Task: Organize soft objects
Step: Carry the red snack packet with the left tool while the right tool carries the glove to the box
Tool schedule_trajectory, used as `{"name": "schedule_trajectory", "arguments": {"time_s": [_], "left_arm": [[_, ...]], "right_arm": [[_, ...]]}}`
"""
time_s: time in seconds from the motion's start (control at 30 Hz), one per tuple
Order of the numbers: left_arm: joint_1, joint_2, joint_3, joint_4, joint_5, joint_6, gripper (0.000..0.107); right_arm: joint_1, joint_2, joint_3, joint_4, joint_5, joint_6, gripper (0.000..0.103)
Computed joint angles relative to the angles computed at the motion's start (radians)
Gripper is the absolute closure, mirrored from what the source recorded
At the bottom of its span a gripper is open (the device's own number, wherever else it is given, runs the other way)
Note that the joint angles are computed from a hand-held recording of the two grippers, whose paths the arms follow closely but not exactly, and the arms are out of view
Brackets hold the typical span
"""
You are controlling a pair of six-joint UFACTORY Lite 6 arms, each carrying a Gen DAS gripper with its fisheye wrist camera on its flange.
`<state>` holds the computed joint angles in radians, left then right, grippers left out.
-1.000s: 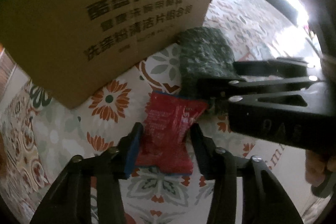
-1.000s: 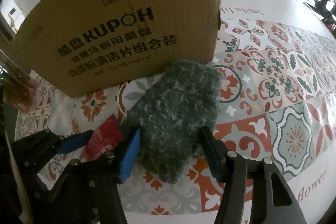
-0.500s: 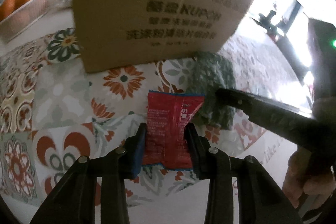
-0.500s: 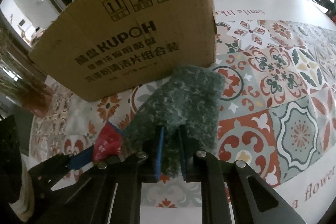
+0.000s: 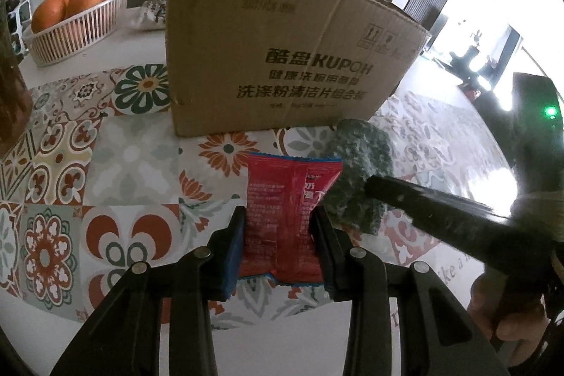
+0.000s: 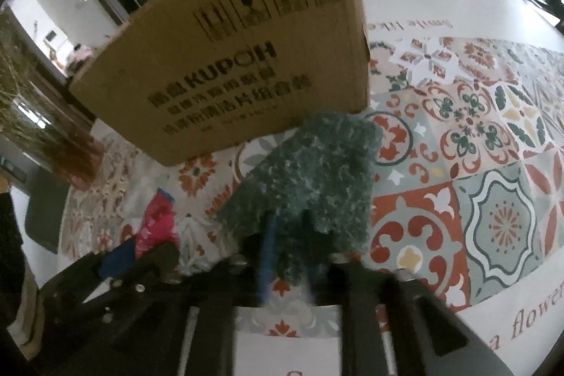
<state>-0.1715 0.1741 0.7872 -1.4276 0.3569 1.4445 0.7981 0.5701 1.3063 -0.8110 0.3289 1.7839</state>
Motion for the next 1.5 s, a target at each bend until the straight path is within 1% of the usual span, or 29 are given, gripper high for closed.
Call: {"name": "schedule_trajectory", "arguments": {"time_s": [0.03, 0.07, 0.13, 0.2, 0.27, 0.33, 0.43, 0.53, 0.57, 0.6, 0.67, 0.73, 0.77, 0.8, 0.83, 0.93, 1.03, 1.2, 1.27, 1.33, 1.5], "left_arm": [[0.005, -0.003, -0.001, 0.008, 0.002, -0.011, 0.071], [0.007, -0.001, 0.002, 0.010, 0.000, -0.017, 0.071], [0.006, 0.007, 0.007, -0.010, -0.009, 0.002, 0.071], [0.009, 0.016, 0.012, -0.028, -0.013, 0.021, 0.071], [0.017, 0.029, 0.021, -0.038, -0.012, 0.030, 0.071], [0.029, 0.042, 0.032, -0.041, -0.016, 0.029, 0.071], [0.039, 0.059, 0.047, -0.036, -0.017, 0.026, 0.071], [0.041, 0.074, 0.058, -0.039, -0.023, 0.031, 0.071], [0.041, 0.078, 0.058, -0.048, -0.025, 0.040, 0.071], [0.039, 0.078, 0.056, -0.051, -0.028, 0.044, 0.071], [0.035, 0.078, 0.053, -0.061, -0.033, 0.052, 0.071], [0.029, 0.074, 0.048, -0.068, -0.041, 0.057, 0.071], [0.029, 0.076, 0.049, -0.068, -0.041, 0.056, 0.071], [0.028, 0.076, 0.050, -0.064, -0.038, 0.050, 0.071], [0.025, 0.069, 0.046, -0.063, -0.037, 0.045, 0.071], [0.006, 0.044, 0.033, -0.078, -0.052, 0.055, 0.071], [-0.011, 0.010, 0.015, -0.082, -0.061, 0.054, 0.071], [-0.033, -0.067, -0.025, -0.059, -0.082, 0.019, 0.071], [-0.038, -0.104, -0.042, -0.040, -0.082, -0.007, 0.071], [-0.045, -0.134, -0.054, -0.005, -0.087, -0.051, 0.071], [-0.067, -0.223, -0.088, 0.093, -0.109, -0.174, 0.071]], "right_arm": [[-0.004, 0.004, 0.002, 0.013, 0.003, -0.015, 0.041], [-0.002, 0.013, 0.008, -0.010, 0.012, 0.011, 0.034], [0.004, 0.032, 0.028, -0.033, 0.040, 0.028, 0.032], [-0.008, 0.069, 0.072, 0.042, 0.054, -0.063, 0.028], [-0.027, 0.126, 0.141, 0.146, 0.074, -0.195, 0.027], [-0.036, 0.183, 0.217, 0.198, 0.115, -0.275, 0.022], [-0.038, 0.237, 0.281, 0.189, 0.134, -0.289, 0.014], [-0.029, 0.271, 0.316, 0.141, 0.158, -0.263, 0.014], [-0.024, 0.281, 0.324, 0.115, 0.171, -0.244, 0.014], [-0.018, 0.287, 0.329, 0.090, 0.184, -0.224, 0.017], [-0.005, 0.296, 0.335, 0.041, 0.207, -0.174, 0.028], [0.002, 0.275, 0.298, -0.021, 0.198, -0.100, 0.047], [0.002, 0.256, 0.269, -0.044, 0.186, -0.065, 0.051], [-0.002, 0.224, 0.223, -0.074, 0.162, -0.019, 0.059], [-0.008, 0.196, 0.180, -0.107, 0.131, 0.036, 0.063], [-0.014, 0.128, 0.078, -0.187, 0.090, 0.147, 0.066], [-0.011, 0.076, 0.009, -0.238, 0.063, 0.217, 0.067], [0.028, -0.031, -0.090, -0.306, 0.088, 0.311, 0.067], [0.049, -0.053, -0.095, -0.308, 0.106, 0.320, 0.067], [0.060, -0.082, -0.112, -0.324, 0.118, 0.332, 0.067], [0.119, -0.166, -0.157, -0.327, 0.186, 0.340, 0.067]]}}
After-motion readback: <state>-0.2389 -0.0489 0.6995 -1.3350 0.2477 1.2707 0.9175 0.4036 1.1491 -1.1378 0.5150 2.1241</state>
